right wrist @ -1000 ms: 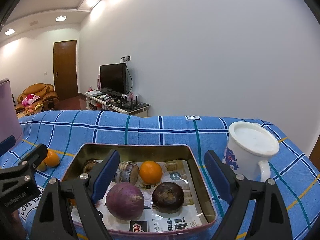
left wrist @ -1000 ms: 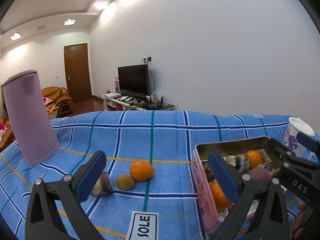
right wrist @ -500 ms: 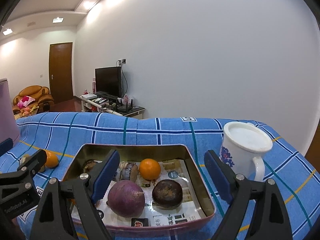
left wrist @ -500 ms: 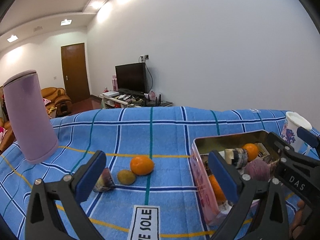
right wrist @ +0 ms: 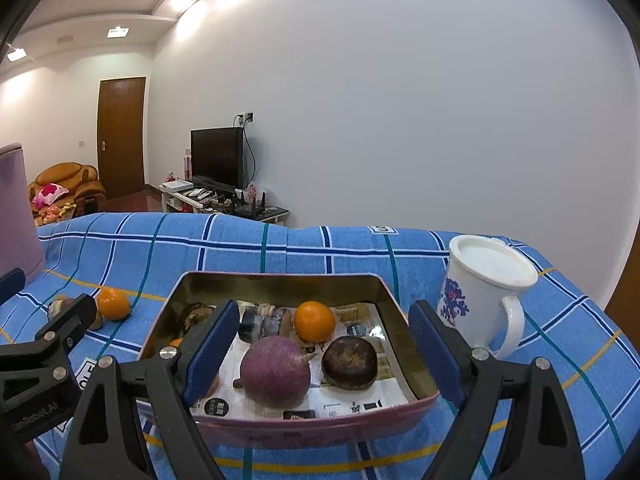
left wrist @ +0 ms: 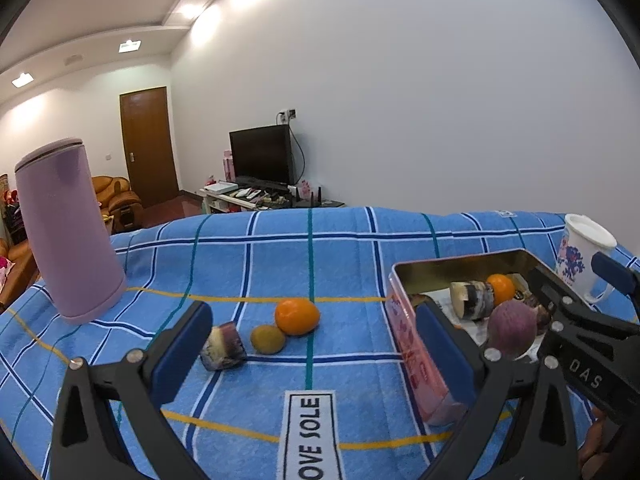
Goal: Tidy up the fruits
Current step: 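Withdraw both tools from the tin box, then move the right tool to the cut taro piece while the left tool approaches a tan fruit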
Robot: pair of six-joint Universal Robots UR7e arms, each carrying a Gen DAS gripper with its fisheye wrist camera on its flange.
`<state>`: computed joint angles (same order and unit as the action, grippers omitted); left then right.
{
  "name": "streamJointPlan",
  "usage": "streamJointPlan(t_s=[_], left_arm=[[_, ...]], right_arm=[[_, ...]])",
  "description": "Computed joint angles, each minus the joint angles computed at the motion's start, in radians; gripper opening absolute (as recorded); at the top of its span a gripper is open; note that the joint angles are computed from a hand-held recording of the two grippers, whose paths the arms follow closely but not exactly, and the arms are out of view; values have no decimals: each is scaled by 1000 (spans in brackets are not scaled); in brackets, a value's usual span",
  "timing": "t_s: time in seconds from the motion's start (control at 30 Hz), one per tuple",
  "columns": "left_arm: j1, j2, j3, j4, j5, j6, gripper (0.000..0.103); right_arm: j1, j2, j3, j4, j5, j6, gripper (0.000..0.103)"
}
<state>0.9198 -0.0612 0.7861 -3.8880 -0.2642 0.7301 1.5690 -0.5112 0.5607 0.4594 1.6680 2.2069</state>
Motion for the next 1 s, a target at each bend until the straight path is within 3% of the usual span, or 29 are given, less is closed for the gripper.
streamJointPlan(t_s=[0.4,0.63,0.8,0.93,1.0], left_arm=[[1,-40,62,-87,43,106,103],[11,-117,199,-69,70,8,103],[17,-105,138,-231,93,233,103],[28,-143,193,-253,105,227,103],[33,-155,195,-303,113,282,103]], right_arm=[[18,-16,52,-6,63,31,87],[29,-15,72,5,84,56,87],[46,-9,93,-1,102,49,87],[58,4,90,11,115,65,87],[64,17,77,28,123,82,87]])
